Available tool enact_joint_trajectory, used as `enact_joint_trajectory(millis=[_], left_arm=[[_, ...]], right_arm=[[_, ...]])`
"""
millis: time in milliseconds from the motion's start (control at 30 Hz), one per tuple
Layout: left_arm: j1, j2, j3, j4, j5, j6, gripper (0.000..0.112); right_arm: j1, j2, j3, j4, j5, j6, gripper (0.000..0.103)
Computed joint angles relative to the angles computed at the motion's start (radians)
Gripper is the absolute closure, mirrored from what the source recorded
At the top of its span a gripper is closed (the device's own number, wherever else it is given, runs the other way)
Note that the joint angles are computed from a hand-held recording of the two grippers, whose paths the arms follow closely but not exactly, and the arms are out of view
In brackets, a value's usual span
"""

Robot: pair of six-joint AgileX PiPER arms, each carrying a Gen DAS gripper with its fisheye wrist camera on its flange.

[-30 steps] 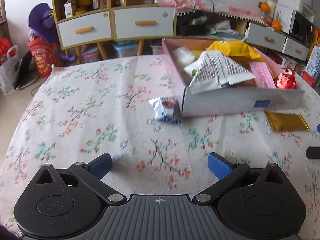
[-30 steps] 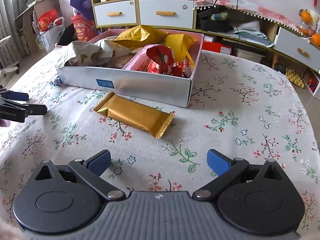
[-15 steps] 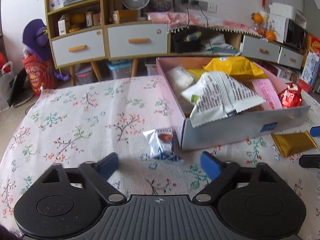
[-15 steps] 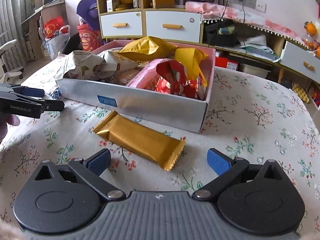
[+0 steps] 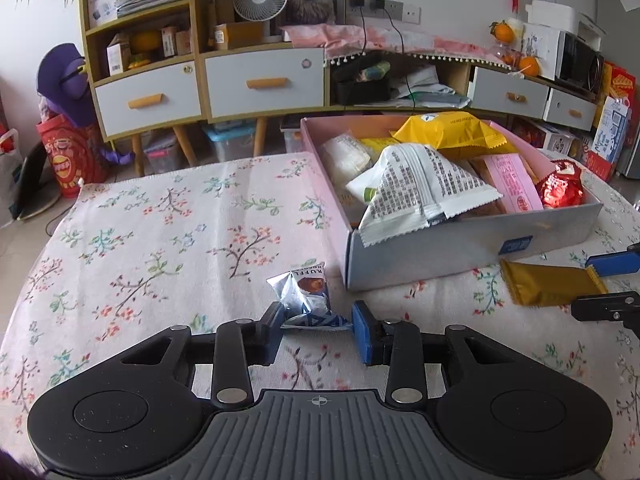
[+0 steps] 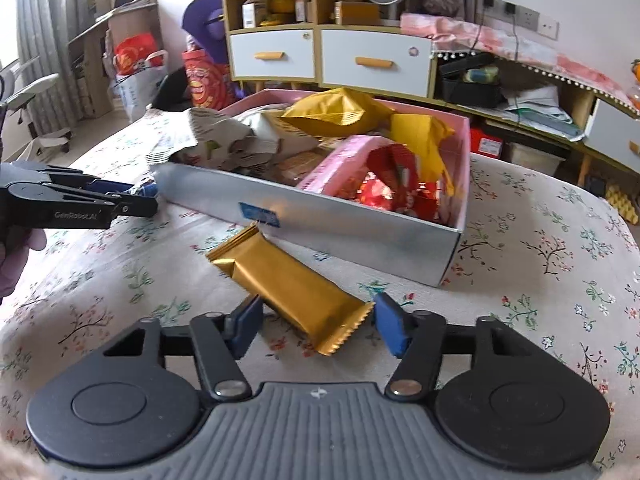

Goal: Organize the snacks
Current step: 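Grasp the small silver packet with the left tool while the right tool grasps the gold wafer bar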

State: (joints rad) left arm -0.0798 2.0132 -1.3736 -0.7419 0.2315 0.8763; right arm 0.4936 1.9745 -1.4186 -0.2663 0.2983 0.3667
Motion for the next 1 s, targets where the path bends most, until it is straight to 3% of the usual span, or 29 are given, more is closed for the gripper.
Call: enact_joint_trajectory(millis=[167,367,433,467,533,733,933,1000], left_arm=[[0.023,-0.039,0.035,0.055,0.046,-0.024,0.079],[0.044,-0.061,0.030,0.168,0.114,-0.157,0.075],[0.044,-0.066,0.034,0.174,0.120,-0.180,0.072],[0.041,-0.066,0.032,0.185,0.121,-0.199,0.064],[0.031,-0.066,0.034,0.218,0.114,-0.248,0.059],[-0.005,-0.057,0.018,0.416,0.089,-0.485,0.058],[-0.023,-0.050,-0.007,0.572,0.106,-0.697,0.065],[-0.032,-0.054,-0.004,0.632,0.106,-0.755,0.074]], right_arm=[[0.003,-0.004,-0.022,0.207,0.034,-0.226,0.059],[0.012,-0.002,-0.055,0.489,0.105,-0.546,0.059],[0.012,0.002,-0.072,0.543,0.134,-0.598,0.056],[0.011,0.006,-0.081,0.555,0.144,-0.603,0.047],[0.012,0.021,-0.108,0.538,0.157,-0.567,0.038],[0.039,0.069,-0.171,0.368,0.147,-0.372,0.038],[0.086,0.122,-0.255,0.140,0.181,-0.153,0.047],[0.102,0.129,-0.265,0.078,0.189,-0.106,0.053]])
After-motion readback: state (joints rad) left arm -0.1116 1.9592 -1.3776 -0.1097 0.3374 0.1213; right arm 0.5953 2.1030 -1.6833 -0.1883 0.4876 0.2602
